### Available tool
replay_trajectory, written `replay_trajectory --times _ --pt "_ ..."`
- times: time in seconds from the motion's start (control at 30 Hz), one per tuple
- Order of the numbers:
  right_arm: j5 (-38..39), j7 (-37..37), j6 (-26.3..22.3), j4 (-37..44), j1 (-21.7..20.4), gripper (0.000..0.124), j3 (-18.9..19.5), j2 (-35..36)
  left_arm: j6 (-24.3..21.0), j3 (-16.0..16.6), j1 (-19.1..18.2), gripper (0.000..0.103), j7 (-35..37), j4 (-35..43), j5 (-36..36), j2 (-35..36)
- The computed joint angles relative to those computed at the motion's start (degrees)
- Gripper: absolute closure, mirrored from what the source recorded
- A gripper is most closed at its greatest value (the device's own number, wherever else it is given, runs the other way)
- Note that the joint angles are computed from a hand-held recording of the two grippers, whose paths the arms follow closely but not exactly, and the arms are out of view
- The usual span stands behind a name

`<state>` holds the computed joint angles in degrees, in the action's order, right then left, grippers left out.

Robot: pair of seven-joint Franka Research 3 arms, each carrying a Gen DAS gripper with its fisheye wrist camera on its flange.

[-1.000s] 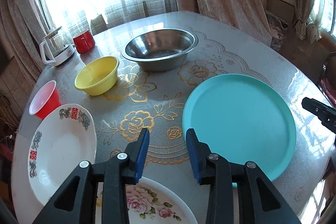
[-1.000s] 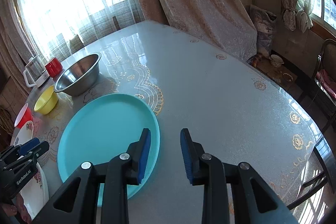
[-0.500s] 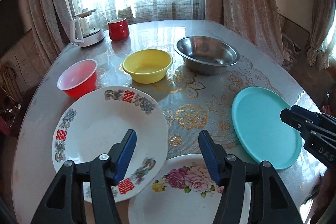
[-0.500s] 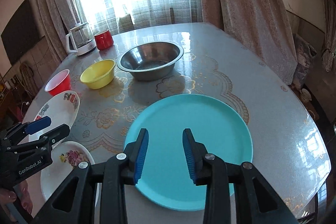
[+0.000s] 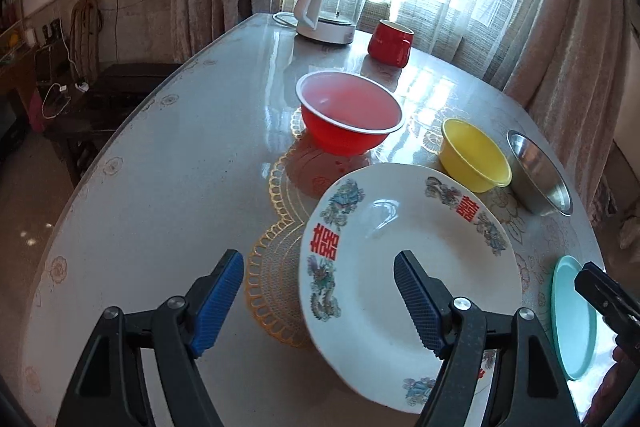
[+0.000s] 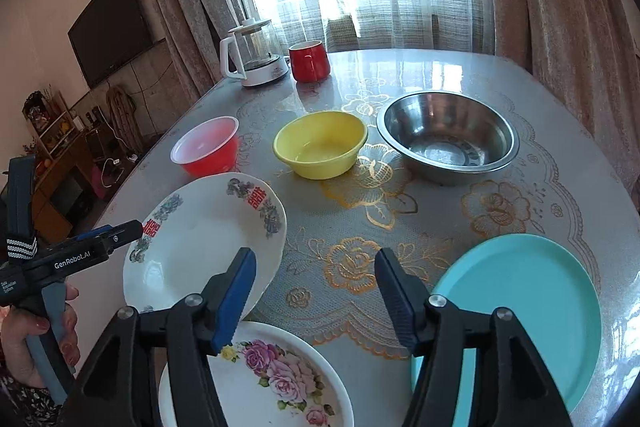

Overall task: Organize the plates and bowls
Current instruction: 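Grasp the rim of the red-print white plate with the right tool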

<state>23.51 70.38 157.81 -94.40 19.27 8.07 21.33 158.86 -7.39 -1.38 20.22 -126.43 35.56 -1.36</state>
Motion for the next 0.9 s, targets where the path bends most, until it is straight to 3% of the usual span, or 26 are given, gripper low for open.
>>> replay_trajectory --times 0.27,0.37,0.53,0.6,0.73,0.8,0.9 --pt "-5.26 5.99 -11.88 11.39 2.18 0.052 -2.10 7.18 4.54 0.91 0.94 0.027 5.45 -3.21 -9.08 0.74" --pt "-6.12 6.43 -14.03 13.80 2.30 0.052 -1.86 8.93 6.52 0.71 0.64 0.029 8.64 -3.44 -13.07 1.75" --pt "-6.55 6.87 -16.99 17.82 2.49 0.052 -1.49 11.97 7.21 0.46 -0.05 0.046 11.17 -3.04 -14.03 2.60" --pt "-6.00 6.82 -18.29 19.48 2.18 0.054 -1.15 13.18 7.66 0.33 -0.22 0.047 13.16 -3.03 -15.90 2.76" --pt "-4.50 6.13 -19.85 22.29 1.60 0.064 -0.31 15.24 8.16 0.24 -0.46 0.067 15.59 -3.01 -18.52 3.01" --pt "-3.99 6.54 -20.84 23.86 1.65 0.071 -0.28 16.33 9.57 -0.28 -0.44 0.077 20.08 -3.32 -23.25 3.23" --pt "-2.29 6.57 -23.78 27.39 1.14 0.089 0.51 18.67 9.84 0.04 -0.73 0.077 19.38 -3.34 -22.27 3.27"
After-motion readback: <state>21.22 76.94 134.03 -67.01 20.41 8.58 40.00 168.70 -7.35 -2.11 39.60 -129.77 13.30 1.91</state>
